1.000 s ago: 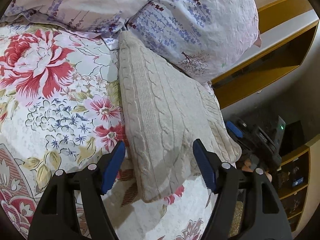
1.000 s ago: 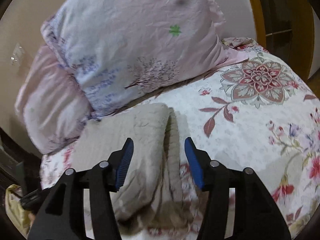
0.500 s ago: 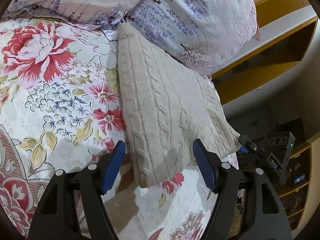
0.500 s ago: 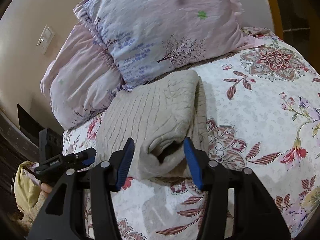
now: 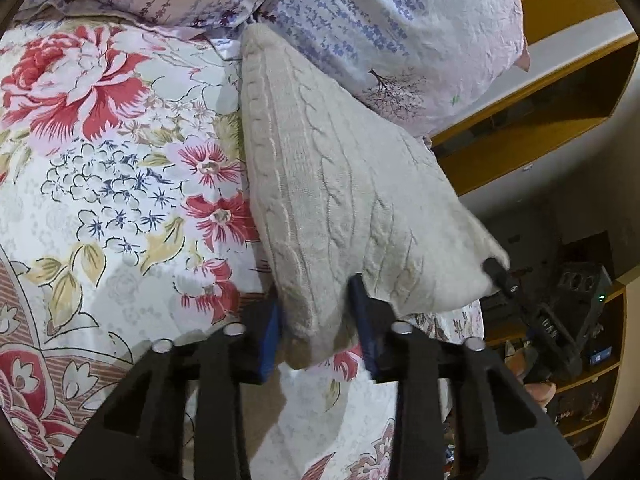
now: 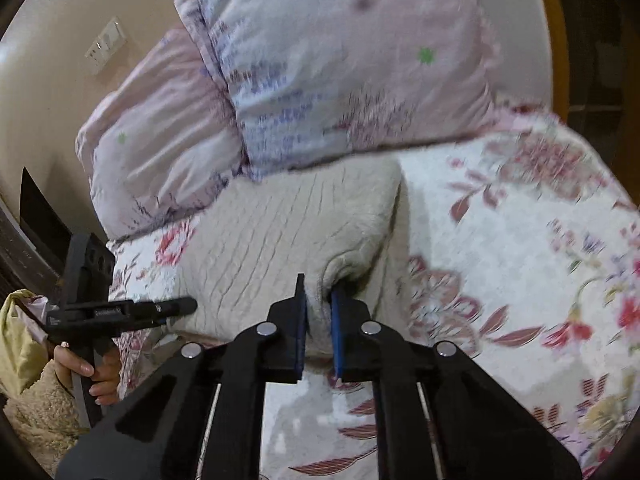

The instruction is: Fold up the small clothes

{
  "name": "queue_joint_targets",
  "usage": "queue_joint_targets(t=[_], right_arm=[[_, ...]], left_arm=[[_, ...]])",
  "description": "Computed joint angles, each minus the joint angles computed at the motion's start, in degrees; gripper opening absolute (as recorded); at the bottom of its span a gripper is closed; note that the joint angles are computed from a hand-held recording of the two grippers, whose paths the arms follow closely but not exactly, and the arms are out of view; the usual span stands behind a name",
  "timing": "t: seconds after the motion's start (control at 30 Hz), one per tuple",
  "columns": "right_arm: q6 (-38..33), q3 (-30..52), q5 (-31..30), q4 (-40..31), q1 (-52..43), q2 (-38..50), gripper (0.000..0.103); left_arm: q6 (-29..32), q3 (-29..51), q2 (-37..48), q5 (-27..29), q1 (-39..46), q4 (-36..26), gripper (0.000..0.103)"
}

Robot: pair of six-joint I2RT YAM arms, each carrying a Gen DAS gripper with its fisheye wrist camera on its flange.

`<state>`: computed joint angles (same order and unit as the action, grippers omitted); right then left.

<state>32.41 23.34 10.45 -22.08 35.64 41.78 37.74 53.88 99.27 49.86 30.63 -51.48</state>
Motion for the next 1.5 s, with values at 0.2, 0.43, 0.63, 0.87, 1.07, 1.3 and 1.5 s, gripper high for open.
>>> queue_joint_targets(t=[0.2, 0.43, 0.63, 0.87, 1.07, 1.3, 1.5], right_arm=[[-0.17, -1.55, 1.50, -3.83, -1.44, 0.27, 0.008], [0.81, -6.14, -3.81, 0.46, -5.98, 3.77, 0.010], [-1.68, -4.17, -13.89, -2.87, -15.01, -2.57, 0.047], [-1.68, 3.02, -26.74, 9.50, -28.05, 14.93, 0.049], [-0.27, 9.87, -27.30, 15.22, -28.19, 31.49, 0.041], [-5.23, 10.19, -15.68, 18.59, -21.34, 28.84, 0.007], [-6.84, 12.30, -5.17, 15.10, -19.66, 31.31, 0.007]], left_arm=[[3.78, 0.06, -0.88, 0.35, 1.48, -3.56, 0.018], [4.74, 0.00, -0.38, -1.22, 1.62, -4.03, 0.018], [0.46, 2.11, -1.77, -0.50, 1.31, -3.47, 0.065], [-9.38, 3.77, -2.92, -2.60, -2.70, 4.04, 0.070], [-16.80, 3.30, -3.93, -6.20, -6.88, 11.13, 0.073], [-19.85, 5.21, -3.78, -7.27, -9.20, 13.90, 0.073], [-20.51, 3.96, -3.93, -6.90, -10.97, 15.36, 0.073]])
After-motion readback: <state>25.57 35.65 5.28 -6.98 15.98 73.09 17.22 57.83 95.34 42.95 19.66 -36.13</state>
